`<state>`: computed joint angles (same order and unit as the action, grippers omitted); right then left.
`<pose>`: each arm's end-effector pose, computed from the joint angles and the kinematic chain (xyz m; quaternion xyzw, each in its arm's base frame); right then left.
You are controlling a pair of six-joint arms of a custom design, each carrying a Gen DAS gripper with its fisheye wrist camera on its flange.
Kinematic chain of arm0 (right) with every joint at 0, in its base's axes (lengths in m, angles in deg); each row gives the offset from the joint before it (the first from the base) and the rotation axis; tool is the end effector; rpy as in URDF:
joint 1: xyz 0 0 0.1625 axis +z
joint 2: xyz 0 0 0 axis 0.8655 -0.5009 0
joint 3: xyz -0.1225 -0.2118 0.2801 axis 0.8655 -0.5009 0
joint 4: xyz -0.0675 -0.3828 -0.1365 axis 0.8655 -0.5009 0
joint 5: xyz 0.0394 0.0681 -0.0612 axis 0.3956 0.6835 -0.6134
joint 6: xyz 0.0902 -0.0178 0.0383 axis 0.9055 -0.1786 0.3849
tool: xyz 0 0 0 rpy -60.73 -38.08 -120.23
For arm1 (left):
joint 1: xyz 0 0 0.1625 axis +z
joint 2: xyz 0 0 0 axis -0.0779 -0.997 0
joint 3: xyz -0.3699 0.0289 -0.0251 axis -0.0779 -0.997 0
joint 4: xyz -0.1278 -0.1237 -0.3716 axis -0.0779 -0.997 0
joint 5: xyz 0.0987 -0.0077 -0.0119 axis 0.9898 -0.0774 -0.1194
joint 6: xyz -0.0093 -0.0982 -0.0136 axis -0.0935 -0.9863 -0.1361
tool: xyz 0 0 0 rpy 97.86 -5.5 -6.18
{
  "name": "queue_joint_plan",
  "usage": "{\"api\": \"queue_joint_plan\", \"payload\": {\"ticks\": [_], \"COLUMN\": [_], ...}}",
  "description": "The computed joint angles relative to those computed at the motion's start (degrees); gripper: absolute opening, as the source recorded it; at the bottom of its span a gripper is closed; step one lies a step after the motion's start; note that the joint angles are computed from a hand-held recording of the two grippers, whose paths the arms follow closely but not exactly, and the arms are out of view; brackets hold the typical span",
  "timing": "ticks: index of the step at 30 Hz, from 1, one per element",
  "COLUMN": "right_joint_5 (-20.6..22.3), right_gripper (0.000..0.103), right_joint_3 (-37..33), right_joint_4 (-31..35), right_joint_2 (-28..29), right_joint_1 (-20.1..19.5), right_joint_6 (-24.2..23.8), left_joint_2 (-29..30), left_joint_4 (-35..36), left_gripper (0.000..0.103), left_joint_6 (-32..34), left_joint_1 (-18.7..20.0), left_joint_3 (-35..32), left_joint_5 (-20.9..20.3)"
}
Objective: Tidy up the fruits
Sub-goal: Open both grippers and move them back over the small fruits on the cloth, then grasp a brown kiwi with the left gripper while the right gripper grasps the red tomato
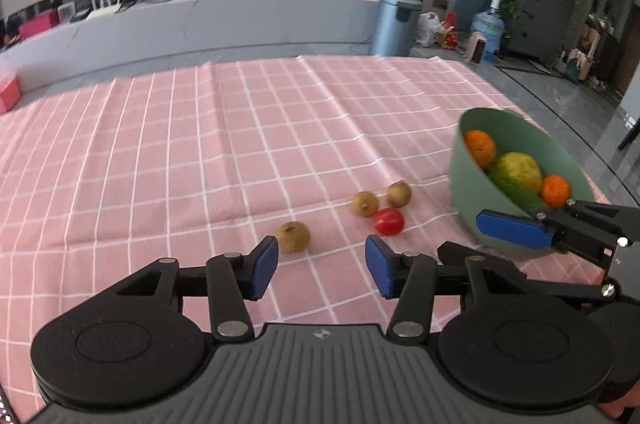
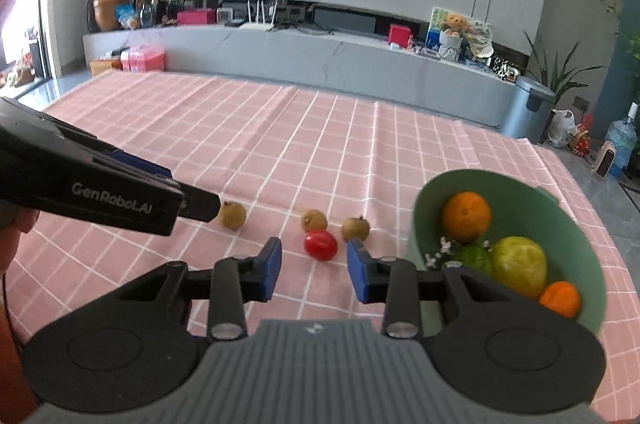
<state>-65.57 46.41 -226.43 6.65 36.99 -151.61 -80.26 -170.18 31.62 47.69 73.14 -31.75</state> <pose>0.1873 -0.5035 0.0053 0.5346 -0.8002 0.2200 0.1594 -0.1035 -0.4051 0.1369 -0.0134 0.8376 -0.4154 0.3545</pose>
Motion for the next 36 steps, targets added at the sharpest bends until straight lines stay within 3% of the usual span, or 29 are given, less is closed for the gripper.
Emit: {"api": "queue_joint_plan", "payload": {"ticks": [9,12,18,28,36], "right_joint_5": [-3.69,-4.61,-5.84,-6.31,-5.67], "right_gripper": [0.033,0.032,0.031,0.027,0.025], "right_joint_3": [-6.35,-8.28,-10.88,-13.34,-13.42], "right_joint_4": [-4.17,-9.24,-12.05,-8.78,-8.39], "right_joint_2": [9.26,13.15,16.68,17.69,17.65], "right_joint_1": [0.92,1.29,1.21,0.60,0.23], "right_joint_6": [-0.88,-4.16,-5.06,-2.83,-2.58], "left_joint_2": [7.72,9.53,11.91,13.21,13.93], "left_joint_4": [-17.45,-18.52,-19.27,-19.43,-20.37], "left_gripper": [0.055,0.052,0.051,0.046,0.031], "left_joint_6": [7.04,7.98,9.48,10.28,11.72], "left_joint_1": [4.45,5.58,6.83,8.15,8.10], "left_joint_3": [-0.84,-1.74,-2.92,-4.15,-4.36], "left_joint_5": [0.87,1.45,2.03,1.95,2.38]}}
